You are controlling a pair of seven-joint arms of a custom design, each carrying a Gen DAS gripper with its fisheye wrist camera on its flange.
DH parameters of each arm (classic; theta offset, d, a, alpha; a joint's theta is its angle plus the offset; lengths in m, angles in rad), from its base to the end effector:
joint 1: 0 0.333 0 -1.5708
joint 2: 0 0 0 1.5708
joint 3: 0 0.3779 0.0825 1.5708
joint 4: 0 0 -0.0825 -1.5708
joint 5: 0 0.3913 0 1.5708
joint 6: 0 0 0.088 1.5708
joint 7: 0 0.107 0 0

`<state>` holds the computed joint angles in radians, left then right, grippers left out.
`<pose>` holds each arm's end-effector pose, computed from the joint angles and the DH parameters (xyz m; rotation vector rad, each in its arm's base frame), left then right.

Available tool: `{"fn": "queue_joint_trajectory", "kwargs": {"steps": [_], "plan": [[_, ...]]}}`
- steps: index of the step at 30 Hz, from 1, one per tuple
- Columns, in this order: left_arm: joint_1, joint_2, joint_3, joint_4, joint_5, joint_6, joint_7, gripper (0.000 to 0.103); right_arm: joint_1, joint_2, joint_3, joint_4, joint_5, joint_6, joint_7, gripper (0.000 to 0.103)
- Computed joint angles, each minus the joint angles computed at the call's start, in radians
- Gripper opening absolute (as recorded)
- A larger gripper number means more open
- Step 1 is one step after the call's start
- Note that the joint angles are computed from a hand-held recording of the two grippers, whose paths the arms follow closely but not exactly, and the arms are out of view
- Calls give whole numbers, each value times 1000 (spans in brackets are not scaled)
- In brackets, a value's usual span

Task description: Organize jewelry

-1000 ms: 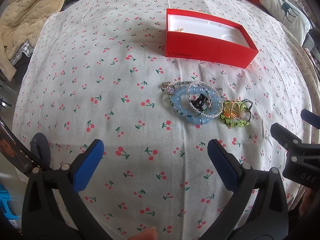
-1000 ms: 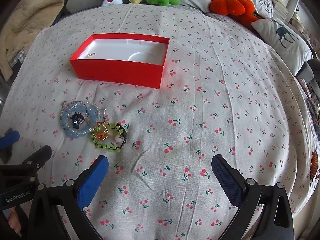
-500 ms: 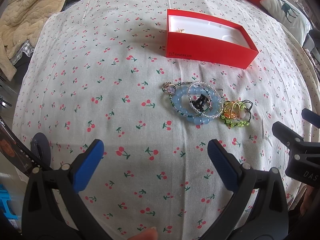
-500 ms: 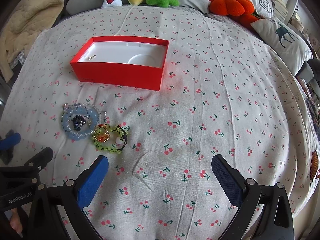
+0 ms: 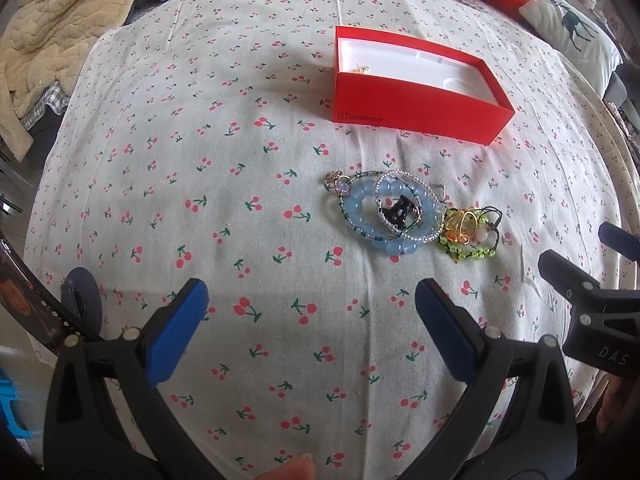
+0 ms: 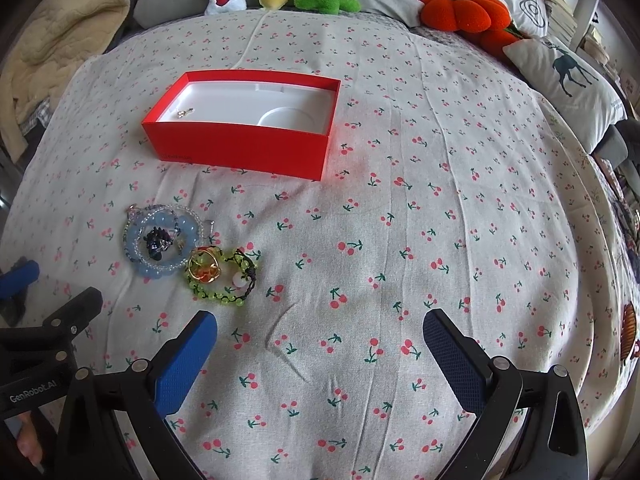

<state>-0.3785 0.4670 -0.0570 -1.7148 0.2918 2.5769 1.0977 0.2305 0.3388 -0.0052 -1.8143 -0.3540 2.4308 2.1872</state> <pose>0.6658 -0.3080 0.4115 -1.8146 2.1457 -0.4493 0.6724 0.1534 0.4371 -1.9116 2.2293 -0.5171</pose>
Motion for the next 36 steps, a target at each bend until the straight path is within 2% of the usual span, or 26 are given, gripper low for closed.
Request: {"fn": "queue_joint_trajectory", "kwargs": {"steps": [16, 20, 22, 24, 26, 29, 34, 36], "plan": [[-12, -5, 24, -14, 44, 34, -49, 103, -5, -2, 3, 7, 11, -5, -11, 103], [-15, -21, 41, -31, 73, 103, -71, 103, -31, -10, 19, 11, 66, 19, -69, 103], [-1, -21, 31, -33, 67, 140, -46, 103, -50, -12, 31, 15, 111, 39, -116, 103], [9, -13, 24, -17, 56, 144, -6, 103, -75, -5, 49, 33, 176, 33, -187, 103], [32, 1, 2, 4, 21, 137, 56, 103, -88, 11, 57, 59, 225, 16, -241, 103], [107, 30, -78, 41, -117, 123, 208, 103, -116, 37, 74, 90, 313, -2, -319, 103], [155, 91, -122, 126, -289, 28, 352, 103, -150, 85, 85, 133, 442, -34, -383, 103], [173, 112, -136, 144, -358, 15, 388, 98, -166, 100, 95, 145, 493, -47, -402, 101]]}}
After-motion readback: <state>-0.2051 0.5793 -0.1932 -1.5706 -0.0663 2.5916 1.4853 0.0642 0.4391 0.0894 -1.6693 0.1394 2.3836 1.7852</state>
